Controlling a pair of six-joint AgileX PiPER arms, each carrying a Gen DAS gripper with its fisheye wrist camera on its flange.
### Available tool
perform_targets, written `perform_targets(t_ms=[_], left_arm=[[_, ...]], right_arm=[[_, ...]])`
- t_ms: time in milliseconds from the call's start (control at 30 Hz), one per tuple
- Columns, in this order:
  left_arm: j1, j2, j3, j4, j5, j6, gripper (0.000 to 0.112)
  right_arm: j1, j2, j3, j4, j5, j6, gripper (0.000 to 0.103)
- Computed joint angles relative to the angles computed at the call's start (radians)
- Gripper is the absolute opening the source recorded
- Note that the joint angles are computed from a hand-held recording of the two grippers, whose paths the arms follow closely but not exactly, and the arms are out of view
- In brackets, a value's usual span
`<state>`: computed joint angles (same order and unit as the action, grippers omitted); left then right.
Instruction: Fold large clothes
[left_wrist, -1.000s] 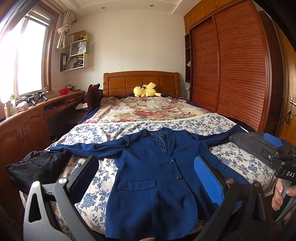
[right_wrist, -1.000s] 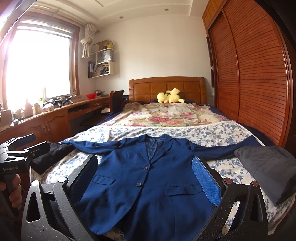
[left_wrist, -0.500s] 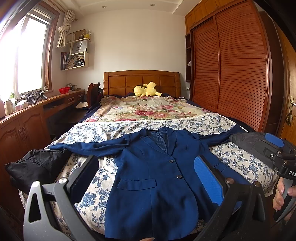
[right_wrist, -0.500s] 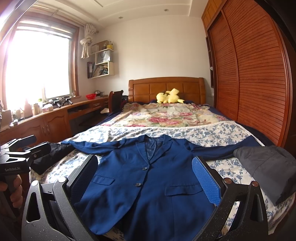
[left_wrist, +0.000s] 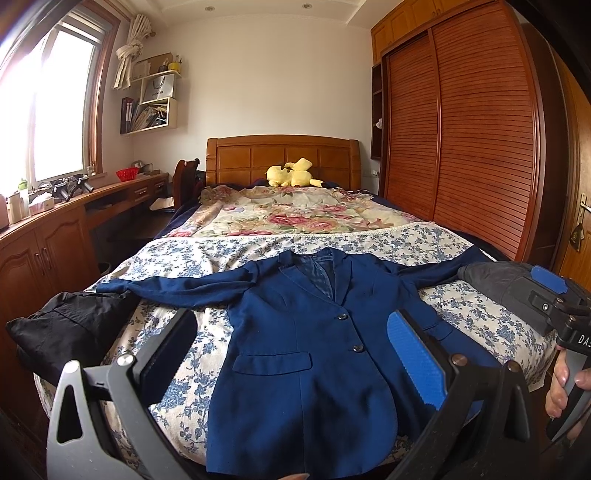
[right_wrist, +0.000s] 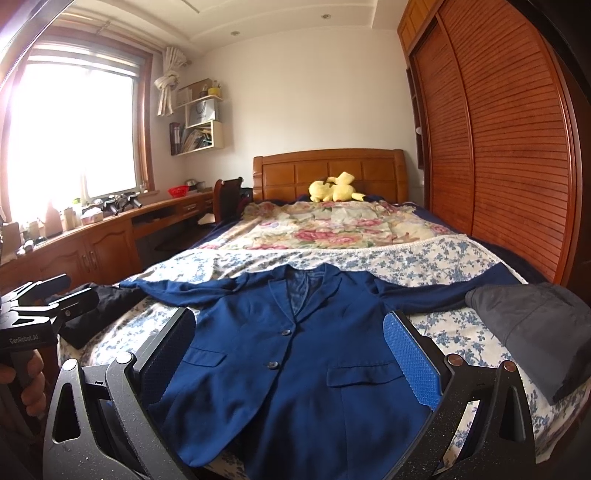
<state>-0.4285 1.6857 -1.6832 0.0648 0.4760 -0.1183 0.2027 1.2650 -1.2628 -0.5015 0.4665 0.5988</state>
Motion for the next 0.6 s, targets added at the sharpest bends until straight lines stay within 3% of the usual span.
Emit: perform_targets(t_ms=[600], left_arm=[[0.012,0.018,0.013,-0.005,-0.012,0.003,0.103]], right_arm=[[0.022,0.009,0.019,-0.042,-0.007,0.045,0.103]])
